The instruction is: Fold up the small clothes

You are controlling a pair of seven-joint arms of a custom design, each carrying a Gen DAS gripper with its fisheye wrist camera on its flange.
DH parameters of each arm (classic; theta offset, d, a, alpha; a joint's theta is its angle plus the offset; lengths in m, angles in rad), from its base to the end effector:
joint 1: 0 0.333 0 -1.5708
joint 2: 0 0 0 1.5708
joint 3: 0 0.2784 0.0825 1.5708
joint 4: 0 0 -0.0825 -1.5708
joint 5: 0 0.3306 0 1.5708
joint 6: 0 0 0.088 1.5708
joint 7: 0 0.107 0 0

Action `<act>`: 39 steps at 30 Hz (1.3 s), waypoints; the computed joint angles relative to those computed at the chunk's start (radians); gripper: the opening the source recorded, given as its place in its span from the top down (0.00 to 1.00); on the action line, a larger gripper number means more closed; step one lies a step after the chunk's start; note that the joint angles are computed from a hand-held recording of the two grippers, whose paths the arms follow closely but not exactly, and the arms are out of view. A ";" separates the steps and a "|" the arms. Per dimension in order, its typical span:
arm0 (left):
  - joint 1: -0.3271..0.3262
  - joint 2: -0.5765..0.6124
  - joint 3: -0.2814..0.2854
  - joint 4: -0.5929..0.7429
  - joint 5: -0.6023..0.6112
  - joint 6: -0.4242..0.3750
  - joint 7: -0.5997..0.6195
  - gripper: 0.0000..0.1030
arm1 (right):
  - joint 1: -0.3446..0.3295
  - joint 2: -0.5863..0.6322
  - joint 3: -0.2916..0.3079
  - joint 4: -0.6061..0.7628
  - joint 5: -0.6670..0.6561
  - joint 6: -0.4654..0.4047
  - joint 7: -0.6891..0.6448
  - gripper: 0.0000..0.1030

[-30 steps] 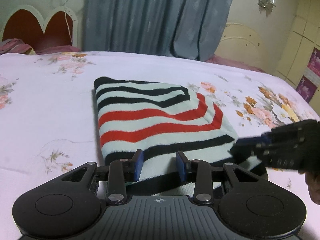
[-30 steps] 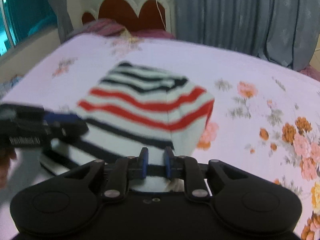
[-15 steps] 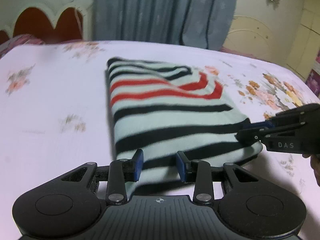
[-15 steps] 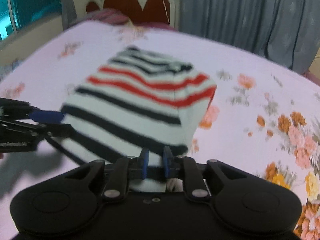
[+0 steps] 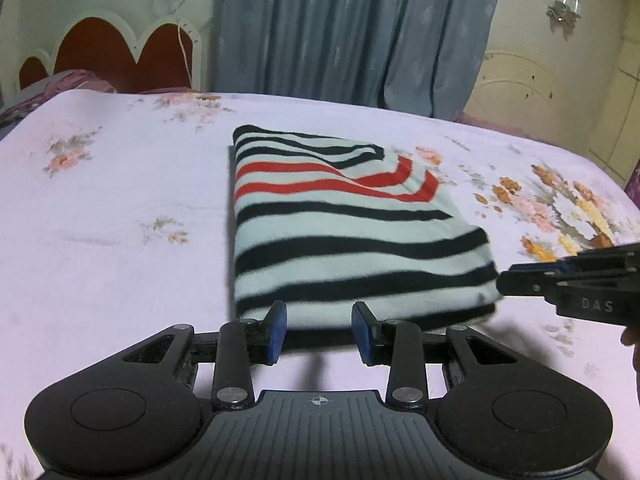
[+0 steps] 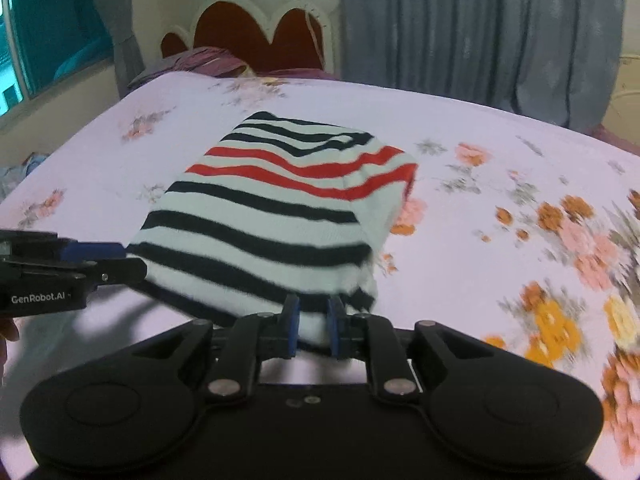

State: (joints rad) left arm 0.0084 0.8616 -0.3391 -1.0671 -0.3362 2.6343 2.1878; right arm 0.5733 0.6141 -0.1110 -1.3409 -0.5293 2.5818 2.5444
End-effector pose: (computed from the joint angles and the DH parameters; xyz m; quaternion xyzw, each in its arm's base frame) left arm 0.7260 -0.1326 0.4044 -0.4639 0.7817 -0.3903 0.1462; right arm 0.6114 0.3373 0.4295 -0.6202 0.6903 -0.2464 0.2797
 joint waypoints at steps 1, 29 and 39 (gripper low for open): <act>0.020 -0.048 -0.018 -0.082 -0.020 0.041 0.024 0.65 | 0.016 -0.028 -0.012 -0.038 -0.018 0.007 0.029 0.85; 0.228 -0.979 -0.190 -1.072 -1.157 0.308 0.878 0.00 | 0.050 -0.569 0.263 -0.543 -0.523 -0.251 0.614 0.01; 0.108 -1.122 -0.042 -1.177 -1.199 0.247 0.892 0.00 | 0.034 -0.645 0.352 -0.584 -0.565 -0.355 0.687 0.01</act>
